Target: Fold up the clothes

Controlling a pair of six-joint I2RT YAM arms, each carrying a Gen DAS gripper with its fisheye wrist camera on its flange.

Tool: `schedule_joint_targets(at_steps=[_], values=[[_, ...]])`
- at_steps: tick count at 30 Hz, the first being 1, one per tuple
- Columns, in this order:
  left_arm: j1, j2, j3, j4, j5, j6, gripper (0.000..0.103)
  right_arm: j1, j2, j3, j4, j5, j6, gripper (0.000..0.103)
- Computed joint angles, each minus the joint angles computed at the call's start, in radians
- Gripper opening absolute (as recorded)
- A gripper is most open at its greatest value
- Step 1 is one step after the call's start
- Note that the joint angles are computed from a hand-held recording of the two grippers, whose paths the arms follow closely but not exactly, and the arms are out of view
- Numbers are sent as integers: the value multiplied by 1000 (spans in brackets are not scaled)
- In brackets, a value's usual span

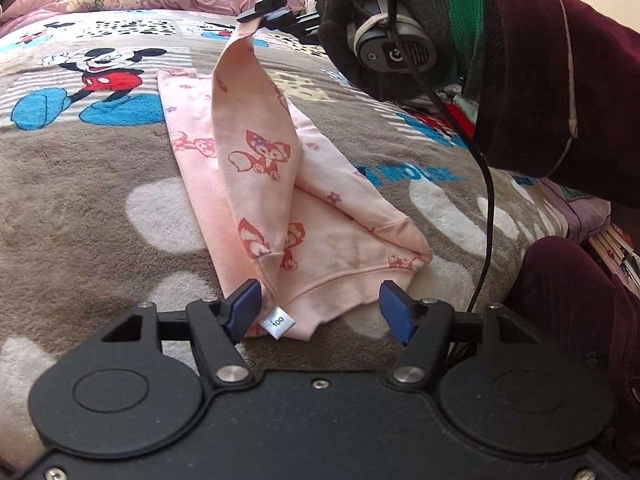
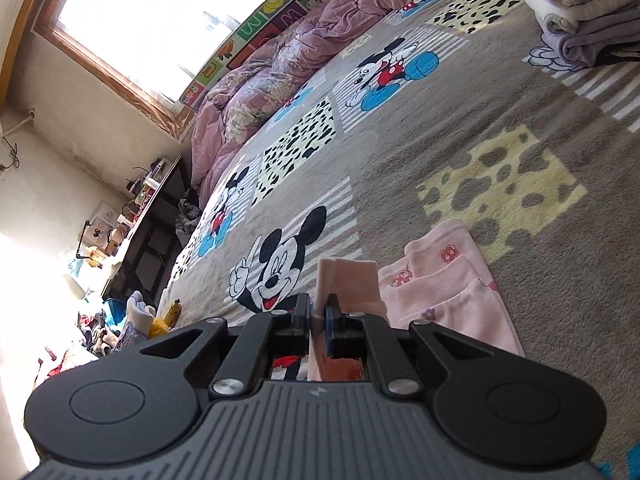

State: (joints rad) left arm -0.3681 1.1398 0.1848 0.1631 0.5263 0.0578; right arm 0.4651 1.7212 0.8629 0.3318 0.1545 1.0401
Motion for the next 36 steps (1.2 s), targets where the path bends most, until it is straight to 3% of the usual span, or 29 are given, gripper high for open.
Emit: schedule_joint_targets(at_steps=[9,16,19,21,22,29,36], values=[[24,26,1,0,32,3,66,-2,87,78,-33,3,-34,9],[35,48,3,16,51,0,68,3,162,191,-125,46,-120,10],[39,54,3,19,58,-3,68,-3,179,202,-74,53,-188,20],[41,57,4,20,62,-4,68,-13,153,169,-25,34,-223,45],[42,59,4,21,63,-4,68,-17,138,155,-19,35,-240,48],[34,66,7,29,56,-8,69,-19,134,152,-141,16,-419,49],[39,75,10,32,60,-3,70,32,230,231,-202,69,-661,43]])
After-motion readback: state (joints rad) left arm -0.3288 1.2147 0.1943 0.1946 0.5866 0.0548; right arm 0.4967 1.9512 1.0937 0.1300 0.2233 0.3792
